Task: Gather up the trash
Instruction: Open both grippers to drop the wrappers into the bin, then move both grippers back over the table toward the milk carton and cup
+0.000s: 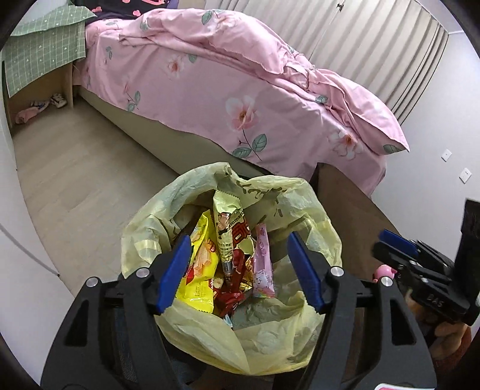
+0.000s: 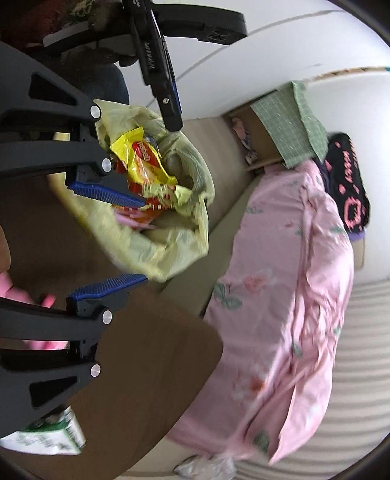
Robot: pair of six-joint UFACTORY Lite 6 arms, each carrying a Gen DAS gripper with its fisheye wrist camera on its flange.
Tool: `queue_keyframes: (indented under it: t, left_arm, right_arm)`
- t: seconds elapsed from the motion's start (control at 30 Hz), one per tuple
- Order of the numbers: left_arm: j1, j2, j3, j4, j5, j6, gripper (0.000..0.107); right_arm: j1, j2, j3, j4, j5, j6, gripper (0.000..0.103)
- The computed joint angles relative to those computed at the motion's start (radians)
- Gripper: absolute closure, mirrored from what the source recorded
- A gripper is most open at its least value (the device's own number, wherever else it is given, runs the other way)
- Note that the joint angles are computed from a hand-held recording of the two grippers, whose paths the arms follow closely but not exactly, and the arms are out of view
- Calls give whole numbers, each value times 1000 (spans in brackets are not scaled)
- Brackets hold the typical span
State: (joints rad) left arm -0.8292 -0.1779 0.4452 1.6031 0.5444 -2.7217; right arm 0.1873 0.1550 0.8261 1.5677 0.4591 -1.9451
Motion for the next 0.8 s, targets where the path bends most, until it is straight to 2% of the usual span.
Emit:
queue_keyframes:
  t: [0.1, 0.23, 0.43, 0.57, 0.7, 0.8]
  left_arm:
    - [-54, 20, 46, -66, 33, 65, 44]
    - [-135, 122, 177, -131, 68, 154, 44]
    - [-240, 338, 444, -202, 76, 296, 44]
    - [-290, 505, 653, -229, 51, 401, 44]
    - [-312, 696, 878, -223, -18, 487, 44]
    - [-315, 876, 1121, -342, -74, 699, 44]
  right_arm:
    - [-121, -102, -82, -24, 56, -29, 59]
    - [-303, -237, -191, -56, 121, -112, 59]
    - [-750, -322, -272, -212, 319, -216, 59]
    - [-1026, -266, -264, -287, 411, -343, 59]
    - [-1267, -67, -143, -389, 475, -409, 59]
    - [-1349, 38, -77, -414, 471, -431, 59]
